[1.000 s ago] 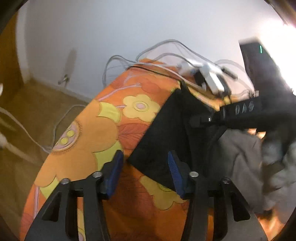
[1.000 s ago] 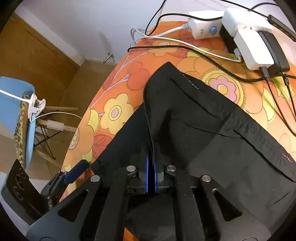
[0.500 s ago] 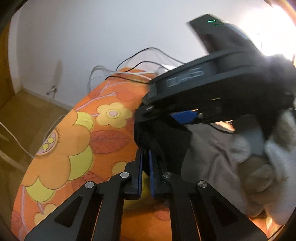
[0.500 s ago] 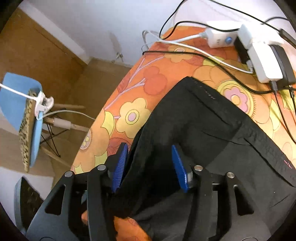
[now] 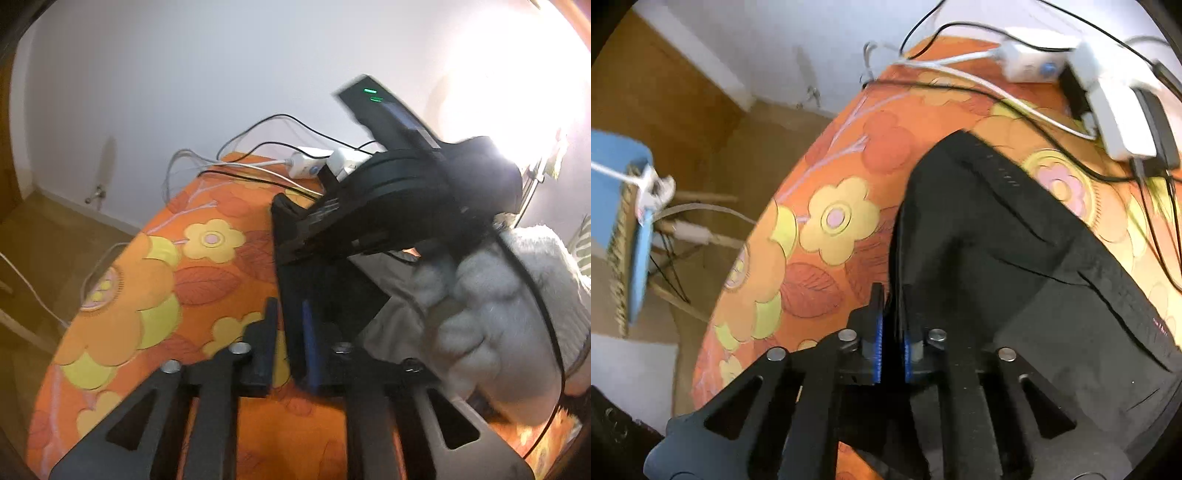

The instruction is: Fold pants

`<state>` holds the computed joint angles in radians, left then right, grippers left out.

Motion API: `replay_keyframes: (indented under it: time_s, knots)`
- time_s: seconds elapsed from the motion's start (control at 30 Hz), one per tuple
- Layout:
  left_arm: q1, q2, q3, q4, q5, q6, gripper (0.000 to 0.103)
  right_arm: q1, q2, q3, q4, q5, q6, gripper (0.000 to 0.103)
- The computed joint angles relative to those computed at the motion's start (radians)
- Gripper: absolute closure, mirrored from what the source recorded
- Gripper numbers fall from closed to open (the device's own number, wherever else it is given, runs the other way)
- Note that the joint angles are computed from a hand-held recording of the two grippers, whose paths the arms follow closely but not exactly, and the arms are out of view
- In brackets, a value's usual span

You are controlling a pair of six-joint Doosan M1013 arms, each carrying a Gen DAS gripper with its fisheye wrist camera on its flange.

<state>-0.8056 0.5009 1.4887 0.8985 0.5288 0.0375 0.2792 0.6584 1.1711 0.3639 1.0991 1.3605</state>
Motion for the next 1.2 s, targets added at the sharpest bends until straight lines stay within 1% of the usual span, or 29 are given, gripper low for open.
replay_keyframes:
  time_s: [0.07, 0.1, 0.17, 0.2, 0.23, 0.27, 0.37, 0.5, 0.6, 0.63, 0.7, 0.77, 0.87, 0.97, 1.03, 1.1, 1.13, 1.2]
  knots:
    - [-0.003, -0.01, 0.011, -0.002, -0.004, 0.003, 0.084, -0.02, -0.02, 0.026, 0.051, -0.021, -0.014, 0.099]
    - [-0.007, -0.011, 0.013, 0.017, 0.01, -0.018, 0.084, -0.029, -0.032, 0.039, 0.078, -0.031, -0.021, 0.099]
    - [-0.007, -0.015, 0.015, -0.025, -0.015, 0.026, 0.083, -0.048, -0.062, 0.067, 0.115, -0.059, -0.04, 0.099]
    - [-0.009, -0.015, 0.011, -0.056, -0.019, 0.063, 0.077, -0.058, -0.081, 0.085, 0.137, -0.072, -0.053, 0.099]
    - [-0.016, -0.014, 0.005, -0.066, -0.013, 0.084, 0.073, -0.069, -0.098, 0.097, 0.158, -0.077, -0.066, 0.099]
    - [-0.023, -0.011, -0.003, -0.077, -0.002, 0.109, 0.068, -0.079, -0.114, 0.109, 0.172, -0.082, -0.074, 0.099]
    - [-0.038, -0.003, -0.035, -0.127, 0.023, 0.199, 0.067, -0.107, -0.168, 0.153, 0.204, -0.106, -0.098, 0.099]
    - [-0.059, 0.002, -0.075, -0.158, 0.055, 0.275, 0.067, -0.156, -0.242, 0.215, 0.219, -0.133, -0.12, 0.099]
    - [-0.078, 0.012, -0.105, -0.163, 0.077, 0.309, 0.067, -0.207, -0.308, 0.284, 0.181, -0.171, -0.118, 0.099]
    - [-0.085, 0.018, -0.12, -0.177, 0.083, 0.335, 0.067, -0.229, -0.323, 0.3, 0.182, -0.171, -0.116, 0.099]
    - [-0.099, 0.034, -0.153, -0.217, 0.09, 0.401, 0.067, -0.275, -0.364, 0.352, 0.169, -0.19, -0.108, 0.099]
    - [-0.11, 0.05, -0.182, -0.253, 0.1, 0.453, 0.067, -0.311, -0.4, 0.398, 0.131, -0.216, -0.112, 0.099]
    - [-0.13, 0.092, -0.252, -0.354, 0.116, 0.588, 0.067, -0.375, -0.444, 0.466, 0.099, -0.214, -0.103, 0.099]
    - [-0.144, 0.133, -0.321, -0.435, 0.138, 0.699, 0.067, -0.424, -0.483, 0.531, 0.059, -0.246, -0.102, 0.099]
    - [-0.153, 0.166, -0.372, -0.491, 0.159, 0.769, 0.067, -0.458, -0.497, 0.562, 0.061, -0.254, -0.122, 0.099]
    - [-0.156, 0.192, -0.414, -0.537, 0.172, 0.811, 0.067, -0.487, -0.509, 0.594, 0.083, -0.267, -0.148, 0.099]
    - [-0.152, 0.207, -0.436, -0.599, 0.169, 0.874, 0.067, -0.498, -0.513, 0.611, 0.094, -0.271, -0.155, 0.099]
    - [-0.158, 0.235, -0.479, -0.608, 0.19, 0.903, 0.067, -0.522, -0.515, 0.631, 0.127, -0.265, -0.187, 0.099]
